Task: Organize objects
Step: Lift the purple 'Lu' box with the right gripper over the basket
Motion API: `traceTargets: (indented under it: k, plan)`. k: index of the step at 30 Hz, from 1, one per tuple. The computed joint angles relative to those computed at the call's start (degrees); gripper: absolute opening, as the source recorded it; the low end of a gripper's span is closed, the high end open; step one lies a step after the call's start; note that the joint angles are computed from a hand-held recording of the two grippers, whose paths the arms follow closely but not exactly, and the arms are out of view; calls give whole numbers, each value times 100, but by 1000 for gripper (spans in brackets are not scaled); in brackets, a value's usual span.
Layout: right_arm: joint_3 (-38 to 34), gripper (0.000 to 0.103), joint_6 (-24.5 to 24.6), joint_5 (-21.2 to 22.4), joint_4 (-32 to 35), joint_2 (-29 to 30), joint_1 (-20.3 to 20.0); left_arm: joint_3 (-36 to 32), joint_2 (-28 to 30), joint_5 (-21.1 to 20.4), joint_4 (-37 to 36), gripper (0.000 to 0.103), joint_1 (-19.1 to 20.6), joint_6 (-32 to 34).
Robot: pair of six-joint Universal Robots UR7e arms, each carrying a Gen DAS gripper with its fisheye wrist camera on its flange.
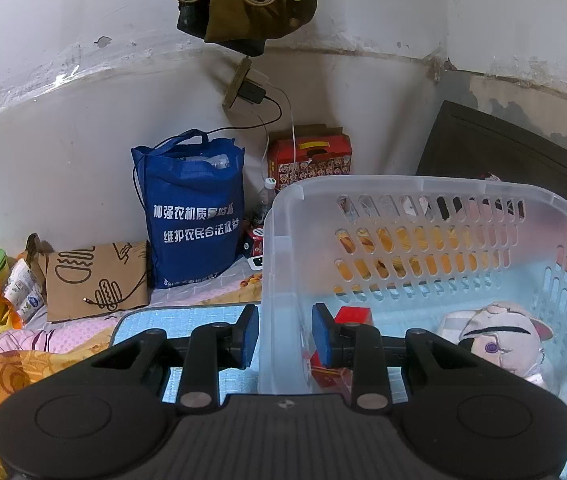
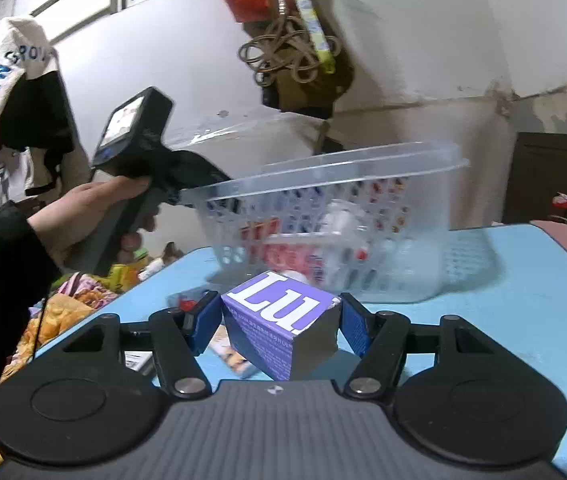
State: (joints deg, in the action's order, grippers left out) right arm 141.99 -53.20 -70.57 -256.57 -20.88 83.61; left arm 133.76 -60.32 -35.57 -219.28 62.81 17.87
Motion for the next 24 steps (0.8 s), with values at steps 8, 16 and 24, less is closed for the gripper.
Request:
traceTargets:
  k: [8, 16, 24]
  plan:
    - [104, 66, 4, -109, -199, -164, -244, -17, 50, 118, -28, 35, -44, 37]
    - [213, 66, -12, -172, -352, -554, -199, -41, 90, 196, -68, 35, -68, 72]
    - [-128, 66, 280, 79, 431, -1585, 558, -28, 67, 224, -5, 35, -69, 61]
